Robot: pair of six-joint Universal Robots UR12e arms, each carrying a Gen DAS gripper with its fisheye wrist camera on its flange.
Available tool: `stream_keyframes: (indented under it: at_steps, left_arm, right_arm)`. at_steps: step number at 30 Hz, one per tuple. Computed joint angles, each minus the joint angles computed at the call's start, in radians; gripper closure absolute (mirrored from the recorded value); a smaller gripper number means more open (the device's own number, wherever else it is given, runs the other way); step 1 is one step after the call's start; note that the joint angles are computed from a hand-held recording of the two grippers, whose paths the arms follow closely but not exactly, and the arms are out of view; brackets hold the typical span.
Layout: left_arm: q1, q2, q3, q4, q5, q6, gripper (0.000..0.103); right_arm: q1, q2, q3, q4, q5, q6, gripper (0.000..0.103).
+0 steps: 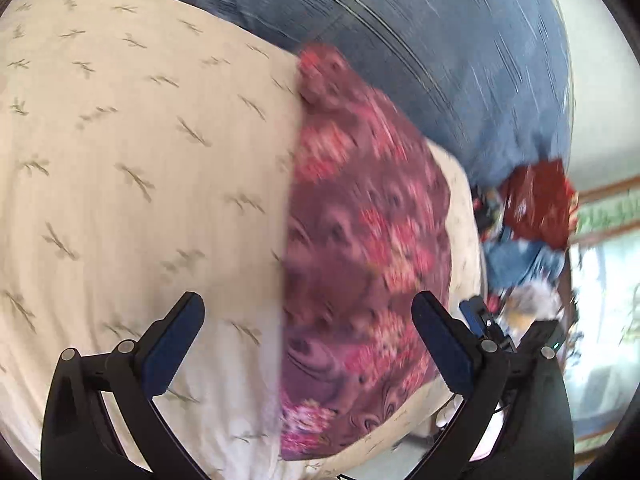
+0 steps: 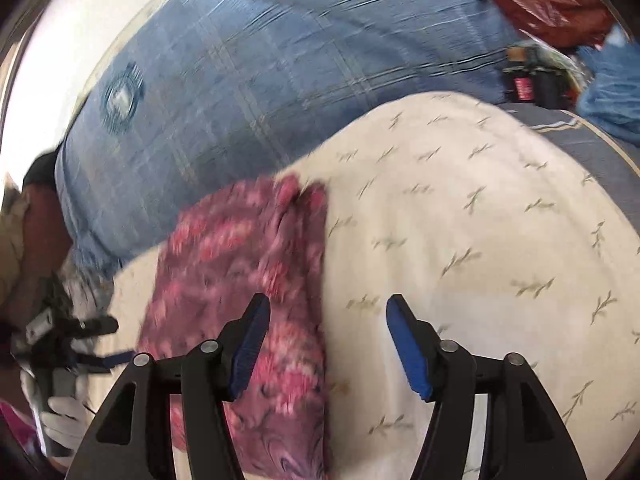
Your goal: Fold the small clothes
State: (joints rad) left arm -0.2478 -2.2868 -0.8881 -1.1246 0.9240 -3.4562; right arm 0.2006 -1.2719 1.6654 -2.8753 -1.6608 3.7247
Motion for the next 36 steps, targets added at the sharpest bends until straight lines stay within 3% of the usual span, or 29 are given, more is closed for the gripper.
stream_keyframes:
  at_steps: [5,7,10,12,13,16,18,19,21,23,25,30,36]
  left_arm:
    - [0.005,-0.032,0.052,-0.035,-0.024,0.008,0.0]
    - [0.002,-0.051,0.078,-0.069,-0.048,0.022,0.0]
    - [-0.004,-0.076,0.118,-0.128,-0.053,0.052,0.0]
    - [-0.012,-0.08,0.124,-0.112,-0.042,0.064,0.0]
    - [-0.012,-0.083,0.129,-0.122,-0.058,0.075,0.0]
    - [-0.016,-0.094,0.147,-0.145,-0.1,0.1,0.0]
    - [-0.019,-0.1,0.152,-0.155,-0.134,0.126,0.018]
    - [-0.024,-0.105,0.164,-0.173,-0.12,0.132,0.028]
    - [-0.032,-0.099,0.159,-0.154,-0.066,0.13,0.046]
    - [-0.038,-0.096,0.159,-0.146,-0.033,0.134,0.065]
    - [-0.039,-0.087,0.149,-0.128,-0.02,0.13,0.073]
    - [-0.046,-0.06,0.127,-0.083,0.031,0.149,0.078]
    - [-0.056,-0.012,0.065,0.002,0.117,0.165,0.078]
  right_arm:
    - [-0.032,0.03,-0.042,0.022,0.092,0.062,0.037]
    - [-0.043,0.051,-0.062,0.035,0.163,0.075,0.037]
    - [-0.044,0.091,-0.108,0.085,0.235,0.054,0.034]
    - [-0.045,0.109,-0.121,0.045,0.279,0.035,0.031]
    - [-0.053,0.12,-0.13,0.042,0.349,0.041,0.031]
    - [-0.058,0.136,-0.146,0.041,0.408,0.026,0.028]
    - [-0.069,0.136,-0.136,0.015,0.44,0.043,0.034]
    - [-0.069,0.134,-0.134,0.02,0.433,0.045,0.039]
    - [-0.061,0.127,-0.137,0.067,0.376,0.013,0.065]
    - [-0.054,0.121,-0.132,0.066,0.352,-0.004,0.076]
    - [-0.042,0.115,-0.129,0.065,0.305,-0.026,0.082]
    - [-0.018,0.106,-0.121,0.016,0.223,-0.009,0.084]
    - [0.006,0.097,-0.13,0.013,0.199,-0.027,0.085]
